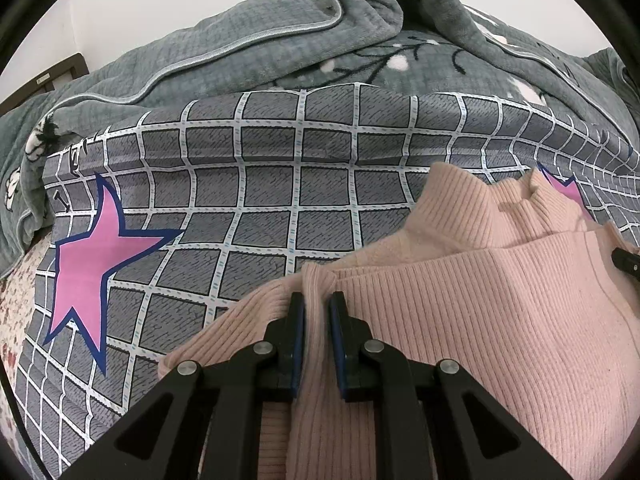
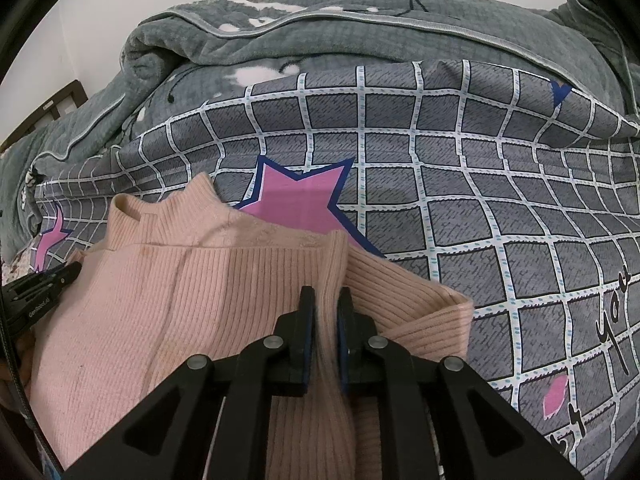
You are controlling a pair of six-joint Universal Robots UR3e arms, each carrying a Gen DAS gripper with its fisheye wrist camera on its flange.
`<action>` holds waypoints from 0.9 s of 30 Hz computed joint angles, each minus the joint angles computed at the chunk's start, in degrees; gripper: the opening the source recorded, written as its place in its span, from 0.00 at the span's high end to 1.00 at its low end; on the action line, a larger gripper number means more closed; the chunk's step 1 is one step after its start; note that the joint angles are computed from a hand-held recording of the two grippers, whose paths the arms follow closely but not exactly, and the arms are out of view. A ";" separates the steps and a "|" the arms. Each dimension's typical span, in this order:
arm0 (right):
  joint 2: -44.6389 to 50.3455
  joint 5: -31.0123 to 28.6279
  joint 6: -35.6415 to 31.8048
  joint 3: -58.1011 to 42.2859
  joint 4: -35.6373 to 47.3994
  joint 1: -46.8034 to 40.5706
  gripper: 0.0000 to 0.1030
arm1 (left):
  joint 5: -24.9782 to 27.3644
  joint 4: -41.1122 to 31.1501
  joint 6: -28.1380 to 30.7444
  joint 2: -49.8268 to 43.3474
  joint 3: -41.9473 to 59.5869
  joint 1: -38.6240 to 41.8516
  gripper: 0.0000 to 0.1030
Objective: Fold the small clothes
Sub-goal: 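Open both tools and release the hem onto the sweater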
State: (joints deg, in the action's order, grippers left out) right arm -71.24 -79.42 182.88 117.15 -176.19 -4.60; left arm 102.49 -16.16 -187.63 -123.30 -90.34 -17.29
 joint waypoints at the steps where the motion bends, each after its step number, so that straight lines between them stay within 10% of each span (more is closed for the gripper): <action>1: -0.43 0.73 -0.07 0.50 -0.04 -0.55 0.87 | 0.17 -0.04 -0.05 0.02 0.05 -0.16 0.87; 7: -6.47 -6.83 1.69 4.74 -2.02 0.85 0.72 | 0.22 0.46 0.38 0.14 -0.01 -0.65 0.80; 12: -18.92 -11.58 0.34 12.10 1.37 3.50 0.59 | -1.74 3.92 1.71 1.95 -2.69 -1.13 0.34; 17: -26.47 -11.10 8.32 19.53 0.99 9.14 0.59 | -0.20 7.91 2.06 5.61 -6.39 -2.94 0.31; 27: -12.30 -23.33 16.86 13.57 -9.43 33.82 0.59 | -7.48 11.72 1.47 27.07 -34.40 5.87 0.31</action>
State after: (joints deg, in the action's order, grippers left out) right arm -83.53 -102.74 199.74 130.73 -185.62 29.22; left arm 95.01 -4.44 -186.16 -96.23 -124.74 -11.42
